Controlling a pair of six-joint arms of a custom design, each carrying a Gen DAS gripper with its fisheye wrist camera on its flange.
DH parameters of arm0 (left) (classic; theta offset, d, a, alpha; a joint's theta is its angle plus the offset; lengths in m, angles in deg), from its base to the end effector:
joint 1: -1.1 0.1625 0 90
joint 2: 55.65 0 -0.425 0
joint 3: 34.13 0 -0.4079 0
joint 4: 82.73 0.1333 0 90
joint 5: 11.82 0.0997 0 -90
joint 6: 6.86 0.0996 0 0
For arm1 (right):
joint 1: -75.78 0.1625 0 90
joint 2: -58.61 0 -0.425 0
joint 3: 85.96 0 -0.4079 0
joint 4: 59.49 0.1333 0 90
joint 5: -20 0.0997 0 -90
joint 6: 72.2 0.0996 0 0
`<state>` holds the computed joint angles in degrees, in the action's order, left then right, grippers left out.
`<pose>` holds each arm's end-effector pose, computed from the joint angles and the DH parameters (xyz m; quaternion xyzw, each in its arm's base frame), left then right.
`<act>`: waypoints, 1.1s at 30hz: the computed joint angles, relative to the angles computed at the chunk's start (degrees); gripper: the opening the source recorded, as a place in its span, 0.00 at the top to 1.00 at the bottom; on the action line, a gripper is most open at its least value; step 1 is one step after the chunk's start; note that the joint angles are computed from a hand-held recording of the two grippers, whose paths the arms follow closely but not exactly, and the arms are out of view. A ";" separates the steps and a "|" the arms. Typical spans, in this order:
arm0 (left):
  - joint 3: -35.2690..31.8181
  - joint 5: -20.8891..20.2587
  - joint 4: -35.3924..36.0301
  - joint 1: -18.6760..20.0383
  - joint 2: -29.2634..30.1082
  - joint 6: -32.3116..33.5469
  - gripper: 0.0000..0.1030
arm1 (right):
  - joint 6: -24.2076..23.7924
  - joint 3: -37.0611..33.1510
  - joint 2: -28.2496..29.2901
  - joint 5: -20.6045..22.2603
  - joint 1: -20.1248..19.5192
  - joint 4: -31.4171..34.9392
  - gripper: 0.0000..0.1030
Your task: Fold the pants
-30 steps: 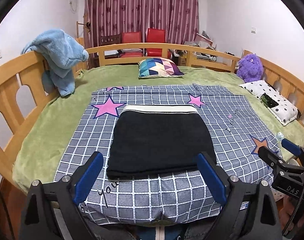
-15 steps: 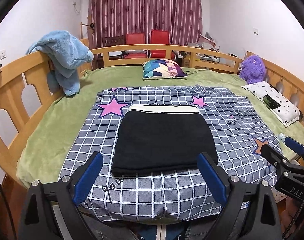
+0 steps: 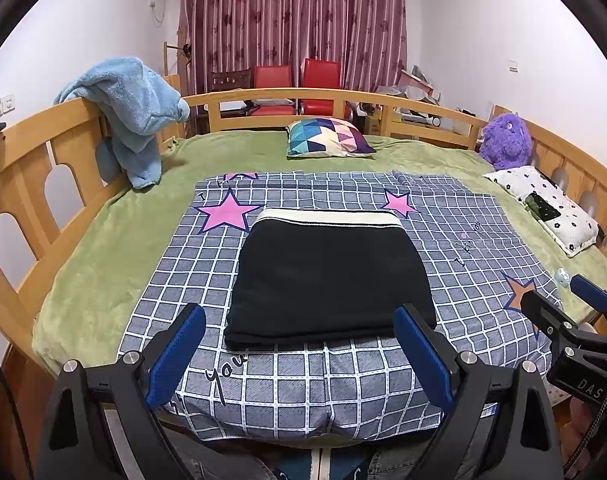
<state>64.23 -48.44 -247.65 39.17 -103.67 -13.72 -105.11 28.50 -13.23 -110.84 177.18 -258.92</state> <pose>-0.3881 -0.5748 0.1519 0.2463 0.8430 -0.3811 0.2890 0.1738 -0.5170 0.3521 0.1171 -0.7970 0.4525 0.3824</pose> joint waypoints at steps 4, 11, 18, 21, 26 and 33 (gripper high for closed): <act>0.08 0.08 0.25 0.01 -0.06 -0.70 0.07 | 0.49 0.20 -0.22 0.30 0.09 0.24 0.03; 0.19 0.39 0.48 -0.12 -0.05 -1.16 0.07 | 0.57 0.51 -0.64 0.71 0.22 0.31 0.03; 0.48 0.53 0.54 -0.17 -0.14 -1.63 0.07 | 0.67 0.54 -0.81 0.74 0.29 0.18 0.03; 0.45 0.44 0.56 -0.13 -0.16 -1.56 0.07 | 0.63 0.55 -0.77 0.57 0.47 -0.02 0.03; 0.44 0.49 0.46 -0.15 -0.16 -1.48 0.07 | 0.62 0.59 -0.78 0.59 0.57 -0.18 0.03; 0.68 0.63 0.22 -0.28 -0.07 -1.68 0.07 | 1.00 0.75 -1.09 0.51 0.72 -0.08 0.03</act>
<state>64.92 -47.81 -247.42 38.90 -103.74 -15.40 -104.11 29.25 -14.33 -110.33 177.90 -259.01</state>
